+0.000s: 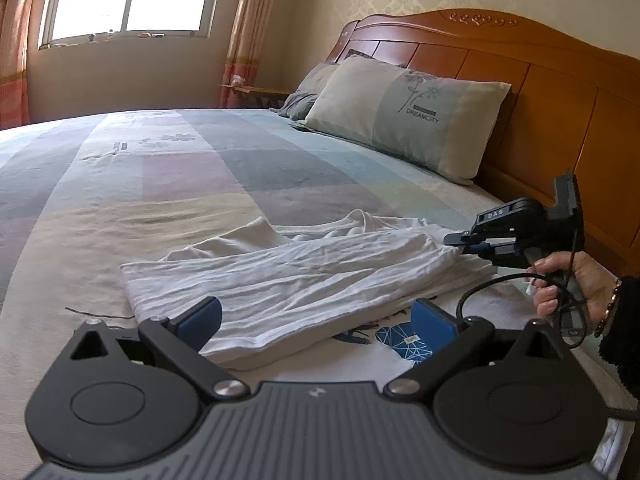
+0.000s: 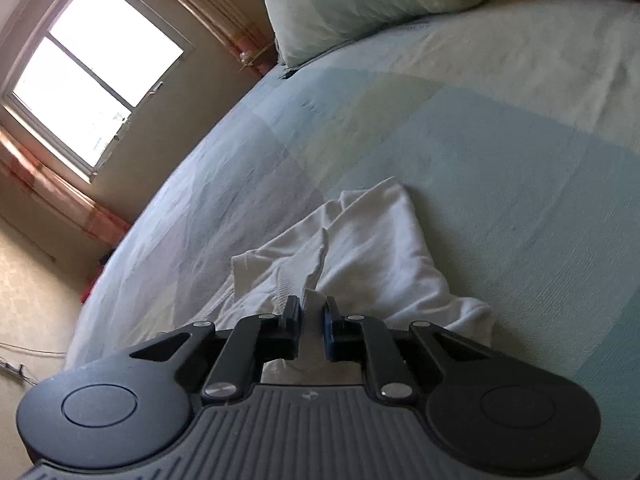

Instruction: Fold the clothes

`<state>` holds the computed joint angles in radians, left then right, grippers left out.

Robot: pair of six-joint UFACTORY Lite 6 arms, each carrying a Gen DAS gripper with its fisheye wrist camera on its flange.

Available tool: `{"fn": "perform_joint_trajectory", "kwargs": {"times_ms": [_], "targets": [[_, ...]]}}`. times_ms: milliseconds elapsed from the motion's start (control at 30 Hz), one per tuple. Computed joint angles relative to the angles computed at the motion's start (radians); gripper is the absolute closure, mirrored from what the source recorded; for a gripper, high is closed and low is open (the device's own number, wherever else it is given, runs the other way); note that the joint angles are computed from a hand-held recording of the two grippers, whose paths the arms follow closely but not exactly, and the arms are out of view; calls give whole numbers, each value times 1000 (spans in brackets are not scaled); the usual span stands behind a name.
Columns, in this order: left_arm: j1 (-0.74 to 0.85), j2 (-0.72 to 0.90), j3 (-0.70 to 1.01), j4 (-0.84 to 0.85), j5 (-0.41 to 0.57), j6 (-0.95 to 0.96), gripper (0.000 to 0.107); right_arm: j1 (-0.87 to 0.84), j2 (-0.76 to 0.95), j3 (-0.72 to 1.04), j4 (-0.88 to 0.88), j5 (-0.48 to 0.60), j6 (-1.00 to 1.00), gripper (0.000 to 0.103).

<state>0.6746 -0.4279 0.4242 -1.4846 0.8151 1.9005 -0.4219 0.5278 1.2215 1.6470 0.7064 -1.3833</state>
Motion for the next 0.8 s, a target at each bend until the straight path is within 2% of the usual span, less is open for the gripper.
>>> {"fn": "perform_joint_trajectory", "kwargs": {"times_ms": [167, 233, 333, 433, 500, 567, 667, 767, 800], "targets": [[-9, 15, 9, 7, -10, 3, 7, 14, -26, -21, 10, -76, -22, 88], [-16, 15, 9, 10, -18, 0, 7, 7, -22, -11, -17, -68, 3, 87], [-19, 23, 11, 16, -23, -1, 7, 31, -27, 20, -132, -142, 79, 77], [-14, 28, 14, 18, -43, -2, 7, 56, -143, -84, 37, -221, -160, 75], [3, 46, 26, 21, -39, -3, 7, 67, -206, -141, 89, -193, -300, 72], [26, 67, 39, 26, -31, -2, 7, 106, -227, -143, 18, -184, -329, 68], [49, 89, 57, 47, -32, 1, 7, 187, -197, -110, -102, -211, -308, 68], [76, 102, 70, 75, -31, 17, 7, 257, -119, -56, -245, -329, -213, 70], [90, 107, 76, 91, -29, 21, 7, 260, -134, -66, -253, -333, -220, 70]]}}
